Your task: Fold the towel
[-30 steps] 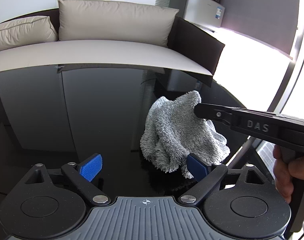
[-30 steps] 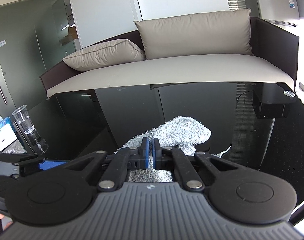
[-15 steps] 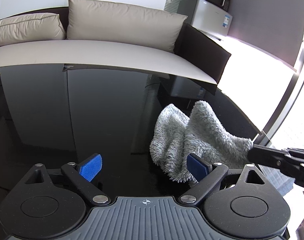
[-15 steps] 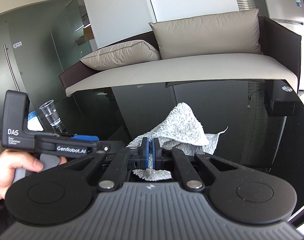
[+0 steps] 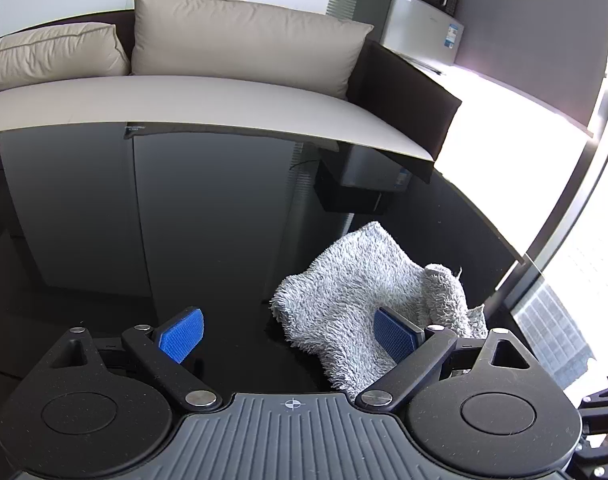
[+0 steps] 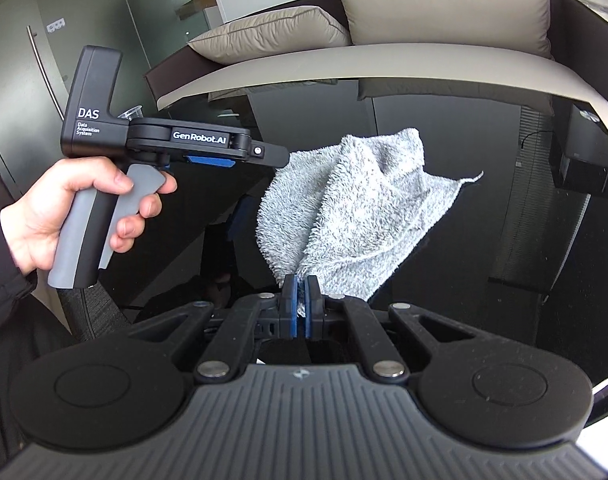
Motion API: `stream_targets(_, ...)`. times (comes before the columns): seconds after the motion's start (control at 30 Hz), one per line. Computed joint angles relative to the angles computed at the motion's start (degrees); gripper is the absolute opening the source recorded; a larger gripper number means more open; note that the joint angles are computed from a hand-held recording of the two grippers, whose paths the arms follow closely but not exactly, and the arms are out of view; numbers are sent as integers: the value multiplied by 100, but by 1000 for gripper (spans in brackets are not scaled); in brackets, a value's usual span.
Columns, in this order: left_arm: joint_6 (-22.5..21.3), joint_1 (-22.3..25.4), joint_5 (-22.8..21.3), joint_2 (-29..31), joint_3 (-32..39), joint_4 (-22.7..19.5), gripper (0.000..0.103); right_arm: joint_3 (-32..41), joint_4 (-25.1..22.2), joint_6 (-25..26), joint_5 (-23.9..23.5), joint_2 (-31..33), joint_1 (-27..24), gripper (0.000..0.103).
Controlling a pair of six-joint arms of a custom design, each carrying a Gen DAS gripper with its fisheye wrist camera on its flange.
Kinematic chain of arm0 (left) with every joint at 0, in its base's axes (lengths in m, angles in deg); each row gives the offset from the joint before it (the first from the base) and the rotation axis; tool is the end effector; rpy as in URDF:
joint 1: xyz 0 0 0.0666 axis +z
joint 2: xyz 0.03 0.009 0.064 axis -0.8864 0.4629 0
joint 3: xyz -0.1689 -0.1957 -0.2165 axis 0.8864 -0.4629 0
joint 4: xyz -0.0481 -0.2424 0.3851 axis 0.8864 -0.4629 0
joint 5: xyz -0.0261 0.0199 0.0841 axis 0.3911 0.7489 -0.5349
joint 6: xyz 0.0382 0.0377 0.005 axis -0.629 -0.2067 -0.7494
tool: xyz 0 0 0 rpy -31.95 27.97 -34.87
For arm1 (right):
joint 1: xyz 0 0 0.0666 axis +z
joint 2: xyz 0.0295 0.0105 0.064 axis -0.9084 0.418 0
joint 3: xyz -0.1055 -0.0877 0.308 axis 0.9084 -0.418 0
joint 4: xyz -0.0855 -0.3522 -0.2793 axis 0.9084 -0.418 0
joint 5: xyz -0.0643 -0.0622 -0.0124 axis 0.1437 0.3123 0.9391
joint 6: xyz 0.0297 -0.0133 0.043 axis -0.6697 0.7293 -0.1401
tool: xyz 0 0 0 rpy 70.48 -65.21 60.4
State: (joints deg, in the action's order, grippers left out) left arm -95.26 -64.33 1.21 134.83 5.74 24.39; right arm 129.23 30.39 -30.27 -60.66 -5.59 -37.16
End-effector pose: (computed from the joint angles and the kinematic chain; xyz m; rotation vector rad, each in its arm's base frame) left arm 0.5648 -0.0364 0.3258 0.5536 2.2492 -0.4891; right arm 0.3609 0.1887 0.3069 -0.0026 2.2091 0.4261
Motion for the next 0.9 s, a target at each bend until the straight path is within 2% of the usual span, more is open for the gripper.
stream_targets(0.1, -25, -20, -20, 22, 16, -22, 90, -100, 331, -266, 212, -122, -104, 11)
stream_targets(0.17, -44, -31, -26, 37, 21, -36, 90, -131, 562, -418, 446, -153, -168, 30)
stream_targets(0.23, -57, -45, 14, 39, 13, -16, 90, -71, 620, -512, 744, -69, -201, 37)
stream_targets(0.5, -97, -223, 107, -49, -136, 143, 90, 168, 492, -602, 1334, 329, -403, 38)
stream_targets(0.77, -35, -454, 96, -67, -208, 281, 85, 404, 561, -380, 1512, 778, -550, 37)
stream_targets(0.9, 12, -508, 236, -97, -240, 345, 85, 529, 528, -391, 1610, 964, -579, 37)
